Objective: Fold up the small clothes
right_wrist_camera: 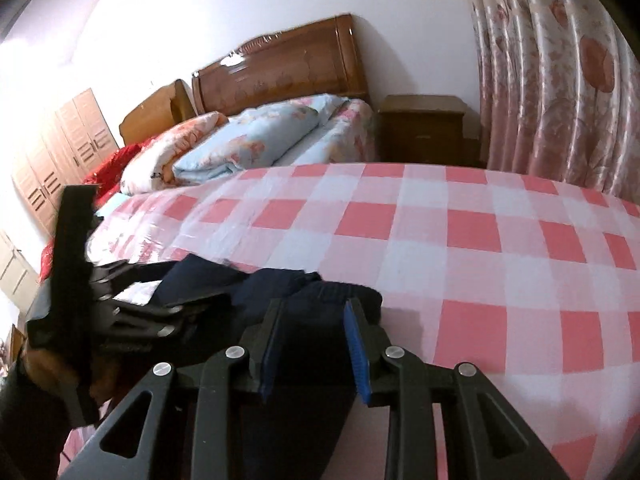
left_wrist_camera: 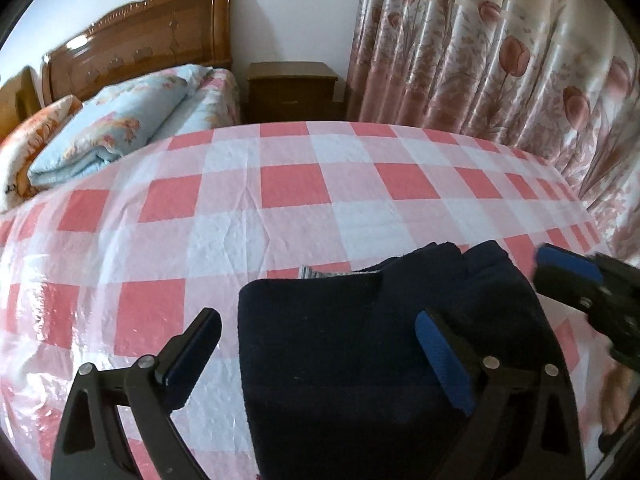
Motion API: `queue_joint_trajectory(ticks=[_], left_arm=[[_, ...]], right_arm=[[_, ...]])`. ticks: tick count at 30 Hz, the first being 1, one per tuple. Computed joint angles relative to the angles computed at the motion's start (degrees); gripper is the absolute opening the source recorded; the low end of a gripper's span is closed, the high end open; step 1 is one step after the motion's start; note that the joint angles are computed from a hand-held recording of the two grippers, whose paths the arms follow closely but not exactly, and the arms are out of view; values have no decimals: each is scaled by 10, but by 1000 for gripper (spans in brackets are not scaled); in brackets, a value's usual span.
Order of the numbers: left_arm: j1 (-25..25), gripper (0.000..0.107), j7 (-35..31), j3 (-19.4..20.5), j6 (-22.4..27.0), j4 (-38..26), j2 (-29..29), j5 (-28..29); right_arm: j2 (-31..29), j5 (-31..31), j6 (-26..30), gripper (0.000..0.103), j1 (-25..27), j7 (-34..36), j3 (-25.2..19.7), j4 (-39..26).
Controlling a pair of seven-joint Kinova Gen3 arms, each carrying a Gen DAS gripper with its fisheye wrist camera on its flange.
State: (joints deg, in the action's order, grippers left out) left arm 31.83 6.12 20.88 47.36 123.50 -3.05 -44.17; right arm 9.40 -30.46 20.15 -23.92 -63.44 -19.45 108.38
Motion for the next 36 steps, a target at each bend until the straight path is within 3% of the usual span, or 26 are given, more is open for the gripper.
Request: queue_joint_trajectory(ticks=[3, 5, 8, 11, 15, 17, 19, 21, 25, 29, 32, 36], left_arm=[[3, 103, 6, 1, 6, -1, 3, -4], [2, 103, 6, -2, -2, 3, 0, -4], [-4, 103, 5, -5, -14, 8, -4, 1], [-6, 103, 5, -2, -13, 8, -4, 2], [5, 103, 12, -11, -6, 6, -2, 2], [22, 103, 24, -12, 31, -10, 9, 4], [19, 103, 63, 30, 78, -15, 15, -25], [33, 103, 92, 64, 124, -24, 12, -40], [125, 103, 136, 84, 198, -42, 16, -56], [151, 103, 118, 60, 157, -26, 45, -24], [161, 103, 157, 37, 135, -9, 14, 3], [169, 103, 198, 117, 214, -18, -7, -5]], right_arm=[[40, 67, 27, 30, -72, -60, 73, -26], [37, 81, 35, 31, -79, -101, 83, -31], [20, 120, 2, 31, -104, -147, 99, -18], [26, 126, -6, 31, -81, -145, 64, -22], [49, 187, 3, 31, -71, -187, 37, -35], [48, 223, 21, 29, -64, -228, 26, -44], [24, 253, 17, 29, -64, -271, 22, -30], [-12, 259, -10, 29, -36, -281, -12, 3], [-74, 306, -24, 30, 16, -321, -92, 61], [-74, 381, -36, 32, -14, -380, -83, 91], [-86, 362, -14, 32, -5, -388, -89, 85], [-163, 298, -38, 32, 12, -320, -102, 133]])
